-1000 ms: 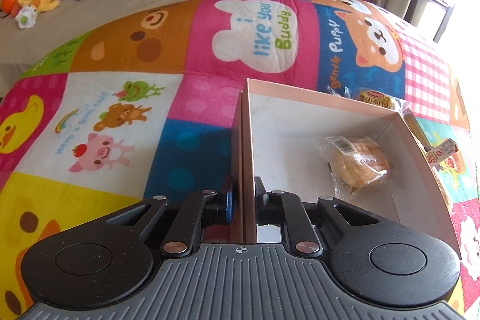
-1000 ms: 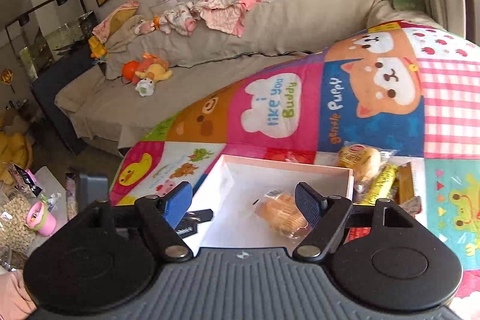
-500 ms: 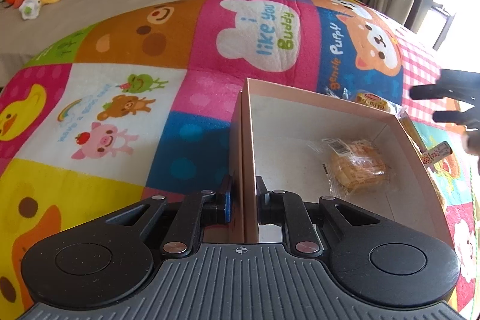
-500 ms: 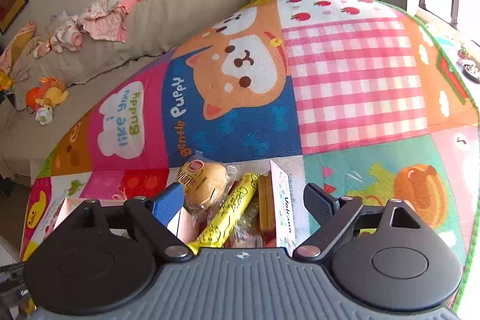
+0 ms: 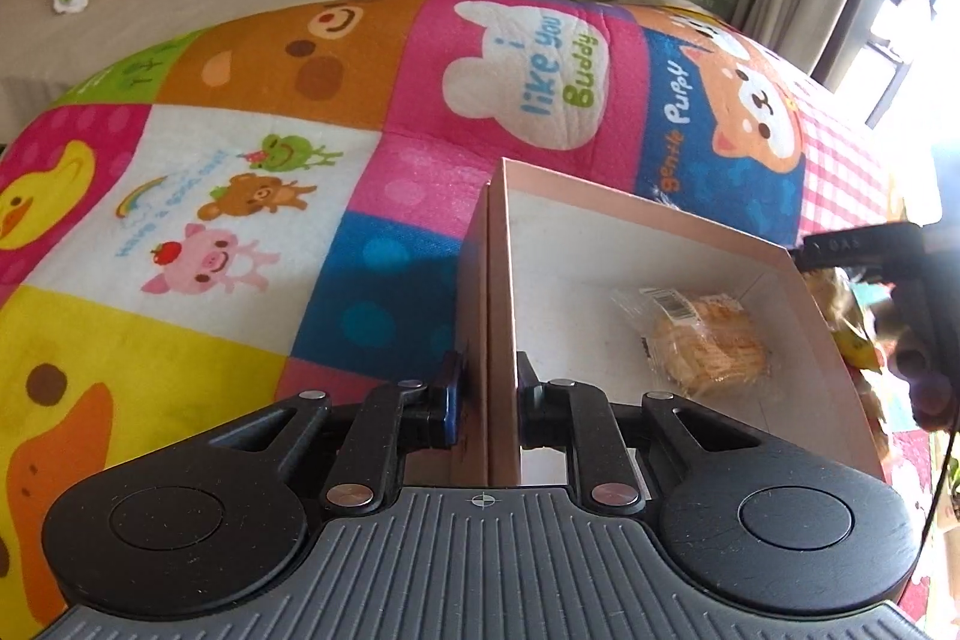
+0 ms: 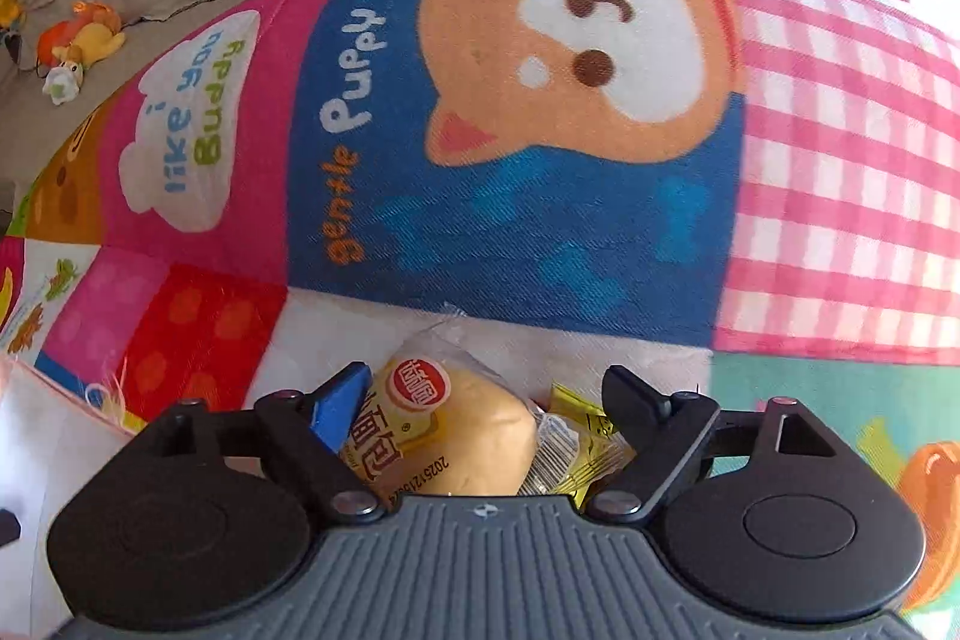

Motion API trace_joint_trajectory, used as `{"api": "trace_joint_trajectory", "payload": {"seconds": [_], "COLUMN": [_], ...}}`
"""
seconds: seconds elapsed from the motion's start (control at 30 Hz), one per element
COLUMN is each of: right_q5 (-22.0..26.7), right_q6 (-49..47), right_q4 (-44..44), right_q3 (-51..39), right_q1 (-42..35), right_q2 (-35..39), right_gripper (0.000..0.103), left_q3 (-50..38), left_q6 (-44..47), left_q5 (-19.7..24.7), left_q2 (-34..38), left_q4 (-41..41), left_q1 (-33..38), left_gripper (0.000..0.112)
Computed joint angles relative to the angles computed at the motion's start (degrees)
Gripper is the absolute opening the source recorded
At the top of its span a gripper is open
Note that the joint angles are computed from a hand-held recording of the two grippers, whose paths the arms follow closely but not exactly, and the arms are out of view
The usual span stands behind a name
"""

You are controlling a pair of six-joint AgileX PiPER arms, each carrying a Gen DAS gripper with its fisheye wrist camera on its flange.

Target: Organize objects

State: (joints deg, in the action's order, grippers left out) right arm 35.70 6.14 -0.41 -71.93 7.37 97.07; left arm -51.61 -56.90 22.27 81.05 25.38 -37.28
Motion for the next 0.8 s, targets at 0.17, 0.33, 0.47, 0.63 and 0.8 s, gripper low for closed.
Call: {"api": "trace_joint_trajectory", "payload": {"seconds": [0.17, 0.33, 0.47, 0.63, 0.8], "right_q5": [0.2, 0.6, 7.2, 8.9, 15.3], "right_q6": [-10.3, -21.5, -32.3, -31.4, -42.1], "right_q4": [6.8, 13.7, 20.4, 20.1, 28.0], "right_q3": [11.8, 25.2, 32.7, 36.6, 39.6], "right_q1": [-6.1, -7.9, -7.6, -12.0, -29.2], "right_q2": [-11.1, -26.5, -40.6, -54.9, -60.2], "right_gripper": [0.068, 0.068, 0.073, 0.087, 0.087], "left_q3": [0.8, 1.2, 1.2, 0.7, 1.0], "left_q6": [0.0, -2.2, -6.4, -13.3, -14.8], "left_q5": [-1.5, -1.6, -0.4, 1.7, 0.9], "left_q2": [-0.3, -0.6, -0.8, -0.6, -0.5], "left_q4": [-1.1, 0.2, 3.7, 7.5, 8.3], "left_q1": [0.6, 0.3, -0.9, -2.7, -2.8], "left_gripper": [0.020, 0.020, 0.020, 0.020, 0.020]}}
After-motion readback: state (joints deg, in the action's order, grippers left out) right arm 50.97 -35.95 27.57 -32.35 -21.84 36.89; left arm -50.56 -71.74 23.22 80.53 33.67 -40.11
